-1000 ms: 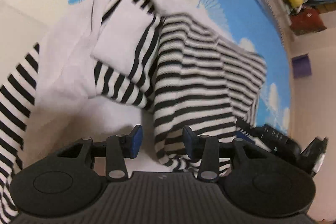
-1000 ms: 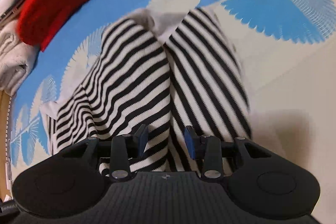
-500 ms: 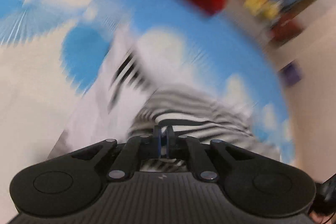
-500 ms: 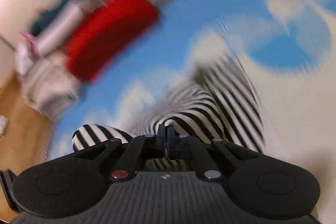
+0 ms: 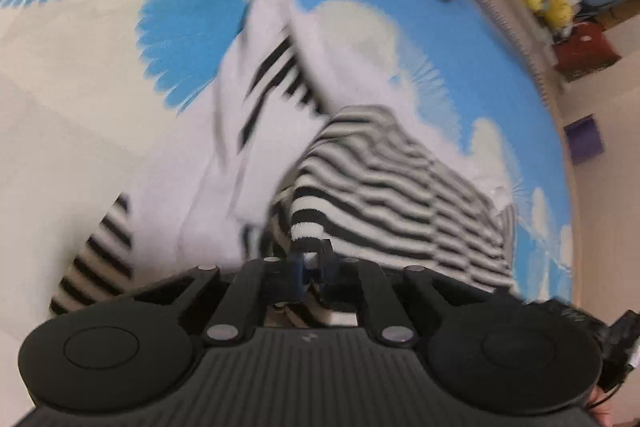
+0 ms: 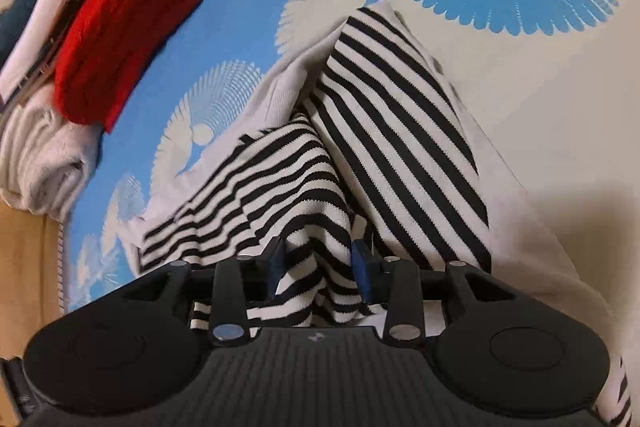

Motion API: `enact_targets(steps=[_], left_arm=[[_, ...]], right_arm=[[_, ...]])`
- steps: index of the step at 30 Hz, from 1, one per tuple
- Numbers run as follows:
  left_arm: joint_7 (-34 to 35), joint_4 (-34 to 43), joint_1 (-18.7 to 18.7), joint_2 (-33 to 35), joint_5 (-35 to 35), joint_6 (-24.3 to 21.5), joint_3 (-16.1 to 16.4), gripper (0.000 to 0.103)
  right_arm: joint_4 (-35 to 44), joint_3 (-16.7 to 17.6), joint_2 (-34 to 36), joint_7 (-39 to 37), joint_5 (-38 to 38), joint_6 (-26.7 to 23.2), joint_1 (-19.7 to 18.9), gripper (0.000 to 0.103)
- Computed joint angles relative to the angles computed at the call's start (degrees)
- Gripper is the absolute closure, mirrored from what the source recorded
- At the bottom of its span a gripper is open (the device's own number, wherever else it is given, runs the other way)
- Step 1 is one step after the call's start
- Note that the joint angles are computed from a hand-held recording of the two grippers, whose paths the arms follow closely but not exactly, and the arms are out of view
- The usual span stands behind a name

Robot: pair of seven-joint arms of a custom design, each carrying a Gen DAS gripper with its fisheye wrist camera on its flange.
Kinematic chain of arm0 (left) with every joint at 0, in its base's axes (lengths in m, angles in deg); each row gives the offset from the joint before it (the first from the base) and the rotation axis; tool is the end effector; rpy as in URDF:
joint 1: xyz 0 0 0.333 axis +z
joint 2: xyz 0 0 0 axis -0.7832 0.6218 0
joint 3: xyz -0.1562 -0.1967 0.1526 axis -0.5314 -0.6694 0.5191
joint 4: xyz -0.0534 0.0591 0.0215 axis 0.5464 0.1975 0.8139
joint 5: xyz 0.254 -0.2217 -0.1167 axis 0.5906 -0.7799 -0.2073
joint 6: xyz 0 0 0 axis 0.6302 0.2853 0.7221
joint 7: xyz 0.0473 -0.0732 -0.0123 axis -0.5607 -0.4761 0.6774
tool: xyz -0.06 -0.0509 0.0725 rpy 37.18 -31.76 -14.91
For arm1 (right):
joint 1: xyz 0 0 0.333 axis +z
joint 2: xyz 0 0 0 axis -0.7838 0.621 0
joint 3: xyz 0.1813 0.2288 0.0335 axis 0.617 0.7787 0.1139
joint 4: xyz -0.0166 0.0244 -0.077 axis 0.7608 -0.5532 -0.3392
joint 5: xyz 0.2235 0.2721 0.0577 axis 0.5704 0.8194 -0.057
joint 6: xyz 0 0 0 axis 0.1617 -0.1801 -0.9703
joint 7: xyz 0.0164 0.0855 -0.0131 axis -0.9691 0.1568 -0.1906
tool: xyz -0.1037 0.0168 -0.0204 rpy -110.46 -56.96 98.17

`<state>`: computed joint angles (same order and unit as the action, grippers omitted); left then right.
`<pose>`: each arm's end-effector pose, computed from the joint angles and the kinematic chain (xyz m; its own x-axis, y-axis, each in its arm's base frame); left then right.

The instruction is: Fold small clothes

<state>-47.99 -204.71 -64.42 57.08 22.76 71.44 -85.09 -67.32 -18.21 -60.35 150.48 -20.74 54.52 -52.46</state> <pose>0.4931 -0.2485 0.4997 0.5257 -0.6619 0.5343 -0.6122 -0.7305 -0.3027 0.6673 0.0350 0.5239 0.0132 -0.8341 -0.5515 -0.9354 0.1847 -0.3017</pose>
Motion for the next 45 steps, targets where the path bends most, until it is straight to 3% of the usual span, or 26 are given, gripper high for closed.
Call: enact_targets(steps=[1, 3, 4, 6, 8, 10, 11, 13, 14, 15, 17, 18, 20, 21, 23, 25, 28, 31, 33, 34, 35, 37, 39, 41, 43, 45], left_arm=[[-2.2, 0.3, 0.3, -0.6, 3.7, 0.4, -0.1, 0.097], [-6.5, 0.0, 1.0, -2.0, 10.3, 2.1, -0.3, 0.097], [-6.3, 0.4, 1.0, -2.1, 10.9, 0.8, -0.4, 0.097], [1.4, 2.2, -0.4, -0.6, 1.7, -5.7, -0.2, 0.095], [6.7, 4.0, -1.0, 1.0, -6.5, -11.6, 0.0, 0.093], [3.3, 4.3, -0.9, -0.4, -0.2, -12.2, -0.4, 0.092], [2.3, 5.4, -1.0, -0.7, 5.2, -12.5, -0.8, 0.092], [0.0, 6.6, -1.2, -1.2, 16.2, -11.4, -1.8, 0.092], [1.0, 6.6, -1.5, -0.9, 16.5, -10.1, -1.9, 0.092], [4.0, 6.9, -1.8, 0.1, 13.3, -9.2, -1.7, 0.092], [11.0, 8.5, -2.7, 3.0, 3.7, -13.3, -1.8, 0.092], [12.1, 10.1, -3.0, 4.3, 1.7, -18.2, -1.9, 0.092], [10.2, 11.7, -4.1, 4.1, 4.0, -25.8, -1.9, 0.091], [8.6, 11.3, -4.4, 2.4, 6.7, -27.3, -1.9, 0.091], [5.9, 9.3, -4.7, -1.3, 11.1, -27.0, -2.2, 0.086], [3.4, 7.4, -4.7, -5.1, 15.2, -26.4, -3.1, 0.086], [1.1, 6.9, -5.0, -9.1, 19.7, -26.0, -5.1, 0.085], [-0.9, 7.5, -5.3, -12.3, 23.9, -28.0, -7.9, 0.085], [-3.2, 8.6, -6.0, -13.3, 27.9, -30.3, -10.9, 0.085], [-4.0, 8.6, -6.6, -14.2, 29.1, -31.7, -12.1, 0.083], [-4.7, 8.0, -7.4, -15.6, 29.9, -32.9, -13.2, 0.073], [-7.5, 6.6, -8.8, -17.6, 31.2, -35.1, -15.9, 0.058], [-9.8, 5.3, -10.6, -18.2, 31.0, -38.4, -18.6, 0.057], [-12.3, 4.1, -12.7, -17.8, 29.4, -40.5, -20.1, 0.057], [-15.5, 2.1, -14.8, -17.3, 28.0, -41.4, -21.1, 0.057], [-16.7, 1.4, -16.9, -15.9, 25.6, -42.2, -20.7, 0.057]], right_arm=[[-0.1, 0.6, -0.3, 0.3, -1.2, 1.2, -0.1, 0.097], [-4.3, 0.3, -3.5, -1.4, 1.8, 6.9, 0.6, 0.101], [-7.1, 0.5, -5.6, -3.3, 3.2, 10.6, 0.7, 0.101], [-8.6, -0.9, -6.8, -2.2, -1.5, 13.5, 2.5, 0.101], [-5.7, -2.9, -4.5, 4.6, -9.3, 8.2, 4.0, 0.100], [-4.4, -2.6, -3.6, 8.5, -13.4, 4.4, 3.3, 0.097], [-6.7, -3.9, -5.2, 9.8, -14.1, 7.2, 4.7, 0.094], [-14.7, -2.4, -10.5, 5.8, -13.5, 19.4, 4.7, 0.093], [-17.4, -3.1, -12.5, 0.3, -9.8, 24.1, 5.9, 0.089], [-18.2, -1.8, -13.1, -5.4, -5.0, 25.5, 5.4, 0.083], [-16.1, 2.4, -11.8, -14.0, 4.0, 18.9, 0.9, 0.075], [-13.9, 2.0, -10.1, -13.3, 3.5, 13.4, 0.8, 0.075], [-9.2, -2.2, -5.9, -4.7, -8.7, 4.5, 4.7, 0.076], [-9.2, -3.7, -5.7, -0.9, -12.2, 3.2, 5.7, 0.081], [-12.2, -3.5, -8.7, 3.2, -10.8, 5.1, 4.1, 0.078], [-16.3, -3.2, -13.7, -0.2, -8.4, 9.7, 3.2, 0.078], [-22.7, -3.6, -22.5, -8.5, -1.2, 16.1, 1.8, 0.073], [-27.0, -5.8, -30.0, -19.9, 9.1, 18.7, 1.9, 0.070], [-32.1, -8.2, -36.5, -29.1, 14.7, 20.1, 2.6, 0.058], [-35.2, -9.6, -40.3, -33.4, 16.2, 20.6, 2.9, 0.055], [-38.5, -10.9, -43.9, -37.0, 17.1, 20.7, 3.2, 0.051], [-43.6, -13.6, -49.0, -42.1, 17.4, 19.4, 3.7, 0.049], [-48.0, -14.9, -53.6, -43.4, 14.4, 17.0, 2.6, 0.049], [-54.8, -16.1, -58.8, -46.4, 13.4, 18.1, 1.7, 0.049], [-58.9, -14.1, -60.7, -45.1, 8.7, 19.9, -0.9, 0.049], [-61.3, -15.0, -62.4, -45.0, 7.7, 20.3, -0.5, 0.050]])
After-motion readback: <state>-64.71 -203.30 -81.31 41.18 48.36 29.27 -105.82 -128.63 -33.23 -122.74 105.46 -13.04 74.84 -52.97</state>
